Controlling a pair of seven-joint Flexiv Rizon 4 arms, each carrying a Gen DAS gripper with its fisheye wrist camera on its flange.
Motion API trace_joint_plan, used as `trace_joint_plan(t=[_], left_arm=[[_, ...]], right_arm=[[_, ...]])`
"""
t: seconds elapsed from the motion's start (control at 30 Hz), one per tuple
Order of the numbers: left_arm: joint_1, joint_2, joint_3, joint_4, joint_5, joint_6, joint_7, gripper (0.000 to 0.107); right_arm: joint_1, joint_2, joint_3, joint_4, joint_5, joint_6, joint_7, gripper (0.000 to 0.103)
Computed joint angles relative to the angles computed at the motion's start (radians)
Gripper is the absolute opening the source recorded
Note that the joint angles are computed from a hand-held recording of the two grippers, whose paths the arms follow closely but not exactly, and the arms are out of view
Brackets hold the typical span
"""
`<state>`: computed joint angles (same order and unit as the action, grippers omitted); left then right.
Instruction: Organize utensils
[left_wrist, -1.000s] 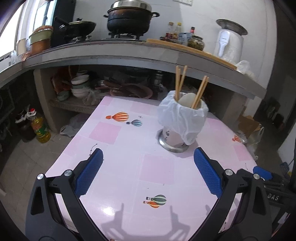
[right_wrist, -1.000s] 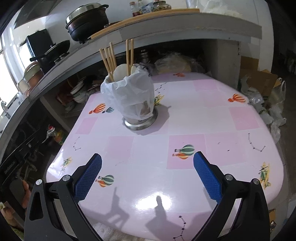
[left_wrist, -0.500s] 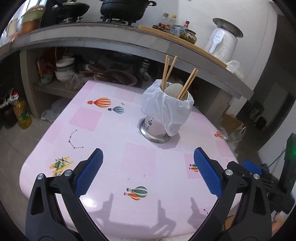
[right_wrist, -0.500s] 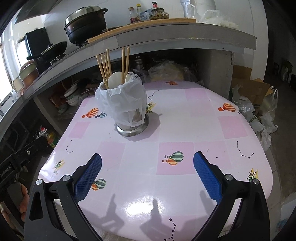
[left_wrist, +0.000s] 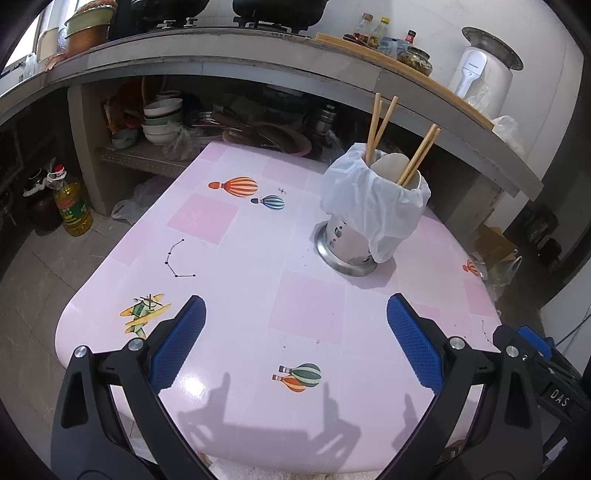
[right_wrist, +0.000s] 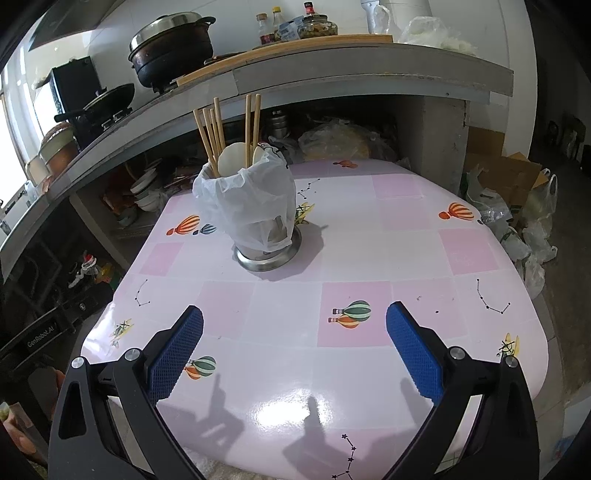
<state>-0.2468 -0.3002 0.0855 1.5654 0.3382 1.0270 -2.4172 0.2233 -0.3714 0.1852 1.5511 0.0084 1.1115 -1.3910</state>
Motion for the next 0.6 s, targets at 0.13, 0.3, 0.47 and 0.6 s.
trace_joint_plan(t=[0.13, 0.3, 0.47, 0.6], left_arm=[[-0.004, -0.003, 0.002, -0.011, 0.009, -0.013, -0.003, 0.095], [-0.010, -0.007, 0.005, -0.026, 0.028, -0.035, -0.011, 0.095], [-0.010, -0.009, 0.004, -0.031, 0.031, -0.044, -0.019, 0.095], [-0.003, -0.009, -0.001, -0.025, 0.024, -0.029, -0.010, 0.095]], right_arm=[[-0.001, -0.001, -0.001, -0.001, 0.001, 0.000, 0.000, 0.097], [0.000, 0.000, 0.000, 0.001, -0.001, 0.005, -0.007, 0.097], [0.004, 0.001, -0.001, 0.004, -0.008, 0.014, -0.013, 0.097], [0.007, 0.002, -0.001, 0.006, -0.013, 0.020, -0.014, 0.097]])
